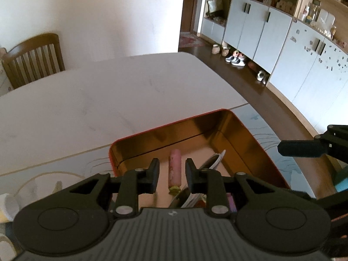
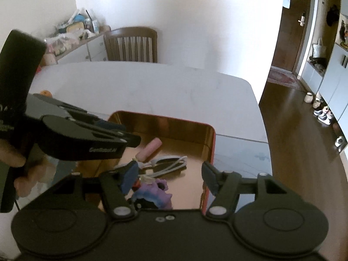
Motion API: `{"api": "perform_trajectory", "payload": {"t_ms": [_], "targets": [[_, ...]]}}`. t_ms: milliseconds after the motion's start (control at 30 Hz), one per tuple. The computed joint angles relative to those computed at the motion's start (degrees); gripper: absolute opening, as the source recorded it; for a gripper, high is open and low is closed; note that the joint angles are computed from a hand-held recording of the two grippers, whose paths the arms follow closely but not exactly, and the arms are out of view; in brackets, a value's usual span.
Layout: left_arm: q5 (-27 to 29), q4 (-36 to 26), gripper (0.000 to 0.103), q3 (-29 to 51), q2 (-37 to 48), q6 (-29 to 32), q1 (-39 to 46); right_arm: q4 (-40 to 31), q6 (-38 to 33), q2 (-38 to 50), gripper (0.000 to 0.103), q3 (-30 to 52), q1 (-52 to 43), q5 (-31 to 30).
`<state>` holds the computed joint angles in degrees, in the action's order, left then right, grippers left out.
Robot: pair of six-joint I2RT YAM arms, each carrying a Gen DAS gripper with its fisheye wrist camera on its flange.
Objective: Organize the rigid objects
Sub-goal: 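Carry tube and sunglasses into the red tin and open both grippers, then withdraw both grippers from the tin toward the remaining table items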
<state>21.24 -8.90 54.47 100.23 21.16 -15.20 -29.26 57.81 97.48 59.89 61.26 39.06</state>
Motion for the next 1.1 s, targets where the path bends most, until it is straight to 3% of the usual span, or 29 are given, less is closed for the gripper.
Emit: {"api": "perform_trajectory", "payload": {"t_ms": [267,333,400,433,667,900,1033,1100], "targets": [[2.9,-1.2,0.032,-5.1,-9.1,0.2,3.3,-1.2,5.7,-3.2,0.07,-1.4,3.0,2.0],[3.5,-1.5,0.043,-6.2,-11.5,0.0,4.2,-1.9,7.3,-3.9,0.073,-1.5,3.8,2.8],[4.0,-0.1,0.062,-8.7,-15.0,-0.1,5.4,-3.1,8.6,-4.0,0.075,-1.0,5.0,4.0],[4.2,0.5,0.064,-9.9,-16.9,0.2,5.9,-3.7,9.1,-4.1,0.076,-0.7,5.6,4.4],[8.4,-4.0,0.064,-11.0,-23.4,1.2,10.9,-7.0,12.2,-3.1,0.086,2.4,9.0,7.0],[13.5,-8.3,0.072,-11.4,-27.0,4.3,18.4,-8.8,15.0,-0.5,0.101,6.4,12.0,9.3],[16.7,-11.0,0.075,-10.6,-27.2,7.2,23.7,-9.1,15.3,2.5,0.103,10.2,13.5,10.5],[18.6,-12.2,0.081,-10.2,-26.8,9.2,26.6,-9.5,15.6,4.4,0.103,12.7,14.1,10.9]]}}
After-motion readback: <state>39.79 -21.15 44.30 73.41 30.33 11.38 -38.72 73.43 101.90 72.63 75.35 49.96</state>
